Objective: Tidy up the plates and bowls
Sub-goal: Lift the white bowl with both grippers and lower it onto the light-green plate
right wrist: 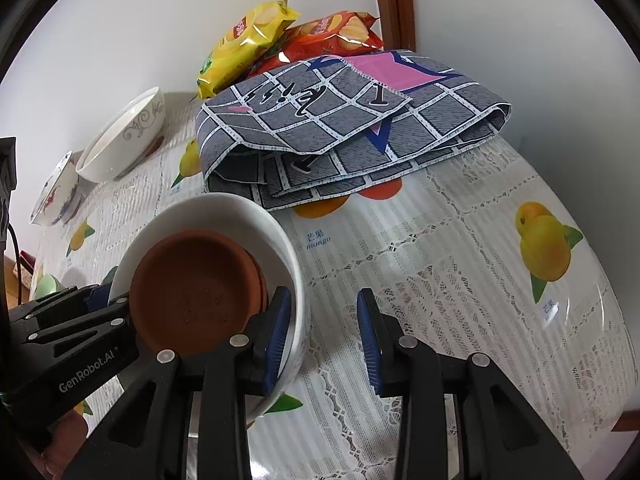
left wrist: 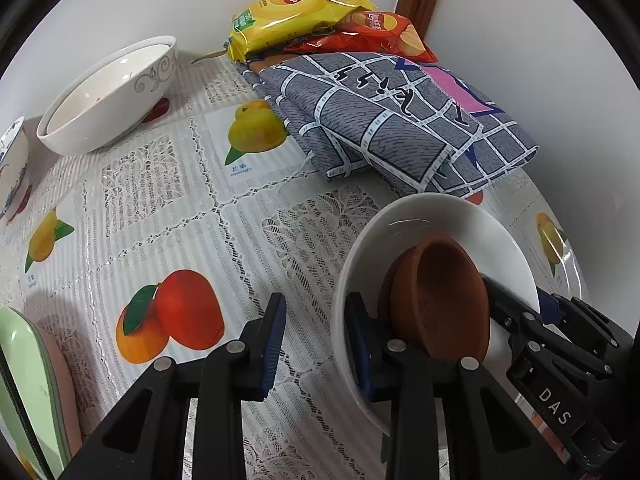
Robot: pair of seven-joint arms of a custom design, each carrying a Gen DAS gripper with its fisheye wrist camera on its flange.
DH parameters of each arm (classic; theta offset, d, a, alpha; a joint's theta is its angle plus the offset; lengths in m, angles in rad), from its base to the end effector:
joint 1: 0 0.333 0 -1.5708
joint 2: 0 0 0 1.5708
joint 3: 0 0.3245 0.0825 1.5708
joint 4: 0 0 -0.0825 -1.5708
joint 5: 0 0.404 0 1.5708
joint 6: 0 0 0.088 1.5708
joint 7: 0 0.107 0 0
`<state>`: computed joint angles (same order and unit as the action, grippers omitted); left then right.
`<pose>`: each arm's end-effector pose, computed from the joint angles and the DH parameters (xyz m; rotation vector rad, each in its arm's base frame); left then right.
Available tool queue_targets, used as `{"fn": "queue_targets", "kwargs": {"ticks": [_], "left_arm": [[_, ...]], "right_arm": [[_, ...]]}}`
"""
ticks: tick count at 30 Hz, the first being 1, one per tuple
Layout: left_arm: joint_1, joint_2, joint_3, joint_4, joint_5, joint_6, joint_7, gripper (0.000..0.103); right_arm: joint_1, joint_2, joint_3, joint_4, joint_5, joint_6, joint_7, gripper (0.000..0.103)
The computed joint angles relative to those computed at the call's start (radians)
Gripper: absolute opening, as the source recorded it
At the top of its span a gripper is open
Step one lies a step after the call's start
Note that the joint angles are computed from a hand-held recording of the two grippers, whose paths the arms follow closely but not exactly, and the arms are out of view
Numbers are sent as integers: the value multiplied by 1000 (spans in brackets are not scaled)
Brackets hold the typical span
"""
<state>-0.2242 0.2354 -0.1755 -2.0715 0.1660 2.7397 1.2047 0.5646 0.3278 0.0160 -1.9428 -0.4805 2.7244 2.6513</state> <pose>0.5841 -0.2492 0.3610 -1.8596 2.1798 -0.5529 0.5496 0.3802 0.3559 -1.7816 1.9797 -0.3600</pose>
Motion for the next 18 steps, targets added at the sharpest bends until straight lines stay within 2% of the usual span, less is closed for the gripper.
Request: {"fn": "queue_targets", "kwargs": {"ticks": [6,12,13,14,15,16,18], "left_arm": [[0,2,0,2,-3,-3,5,29],[4,5,-2,3,-22,1,1,27],[10,4,-9,-1,-37,7,17,24],[30,5,-33,-3,-87,14,65,16],[34,5,-41,-2,-112,13,83,10],[24,4,-32,0,-104,7,71,10],[6,2,-17,1,-79,1,42,10]], "right_arm": [[15,1,-17,-2,-48,11,41,33],[-3,7,9,19,-1,-28,0,32],[-8,7,14,19,13,-25,-11,28],[-15,7,20,13,29,-7,-21,19],[-24,6,30,4,51,23,-40,14],[-23,9,31,6,61,35,-50,11],[0,14,14,24,49,2,-38,11]]}}
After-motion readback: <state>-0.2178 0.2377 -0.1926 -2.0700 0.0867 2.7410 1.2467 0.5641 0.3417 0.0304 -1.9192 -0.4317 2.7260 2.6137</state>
